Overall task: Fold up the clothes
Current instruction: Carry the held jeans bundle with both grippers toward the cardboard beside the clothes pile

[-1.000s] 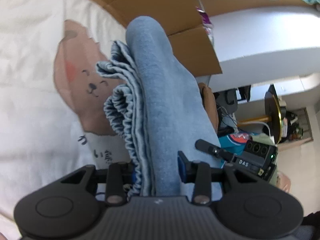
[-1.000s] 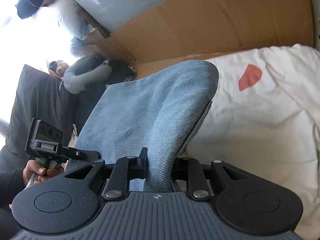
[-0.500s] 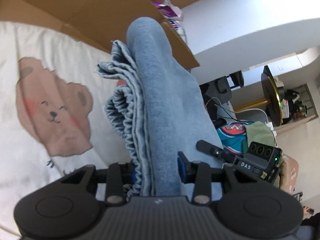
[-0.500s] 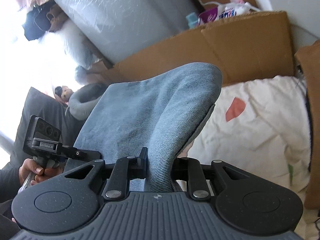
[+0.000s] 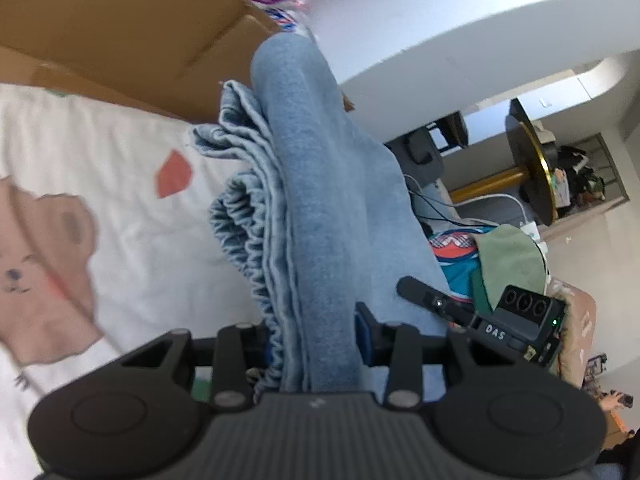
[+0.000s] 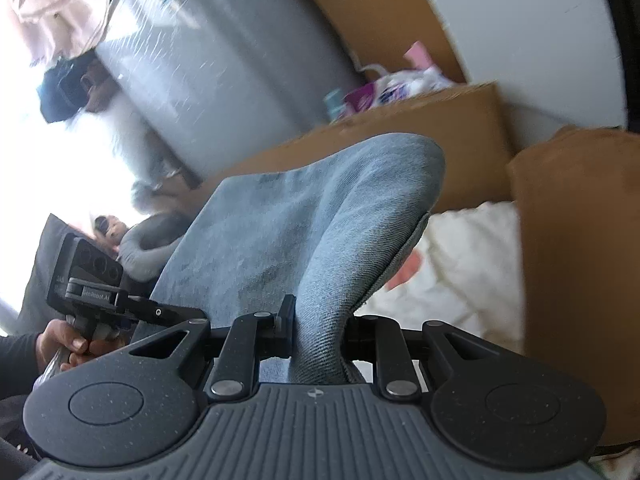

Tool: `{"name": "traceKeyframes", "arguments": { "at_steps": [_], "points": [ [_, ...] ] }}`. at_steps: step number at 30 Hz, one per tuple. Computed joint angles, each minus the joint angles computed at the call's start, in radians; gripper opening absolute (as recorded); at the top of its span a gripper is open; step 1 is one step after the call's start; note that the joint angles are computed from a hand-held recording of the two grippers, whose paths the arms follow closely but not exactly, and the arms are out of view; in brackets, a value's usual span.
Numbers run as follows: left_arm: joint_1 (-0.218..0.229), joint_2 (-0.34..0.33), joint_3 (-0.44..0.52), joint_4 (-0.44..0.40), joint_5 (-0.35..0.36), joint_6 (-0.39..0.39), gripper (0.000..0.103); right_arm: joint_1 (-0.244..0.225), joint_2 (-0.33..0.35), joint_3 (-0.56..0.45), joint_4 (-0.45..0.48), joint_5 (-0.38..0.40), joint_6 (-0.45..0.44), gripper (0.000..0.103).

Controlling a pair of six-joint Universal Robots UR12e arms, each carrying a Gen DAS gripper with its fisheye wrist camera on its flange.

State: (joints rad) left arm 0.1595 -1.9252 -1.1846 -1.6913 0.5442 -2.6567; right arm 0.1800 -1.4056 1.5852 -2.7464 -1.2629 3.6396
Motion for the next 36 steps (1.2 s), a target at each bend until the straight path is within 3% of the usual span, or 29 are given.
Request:
{"name": "traceKeyframes", "arguments": {
  "at_steps": [6, 17, 22, 27, 36],
  "points": [
    [-0.053, -0.02, -0.009, 0.088, -0.036, -0.063, 0.04, -0.032, -0.035, 0.025, 0.013, -0.07, -0.041, 0.02],
    [-0.154, -0.079, 0.015, 0.32, -0.078, -0.238, 0.04, -0.104, -0.081, 0.068, -0.002, -0.189, -0.11, 0.02],
    [-0.189, -0.108, 0.027, 0.425, -0.078, -0.313, 0.04, -0.134, -0.082, 0.058, 0.032, -0.233, -0.149, 0.02],
    [-0.22, -0.135, 0.037, 0.516, -0.081, -0.384, 0.04, -0.146, -0.083, 0.061, 0.036, -0.298, -0.197, 0.02],
    [-0.262, -0.156, 0.035, 0.641, -0.063, -0.467, 0.04, -0.14, -0.082, 0.081, 0.024, -0.442, -0.19, 0.021]
  ]
}}
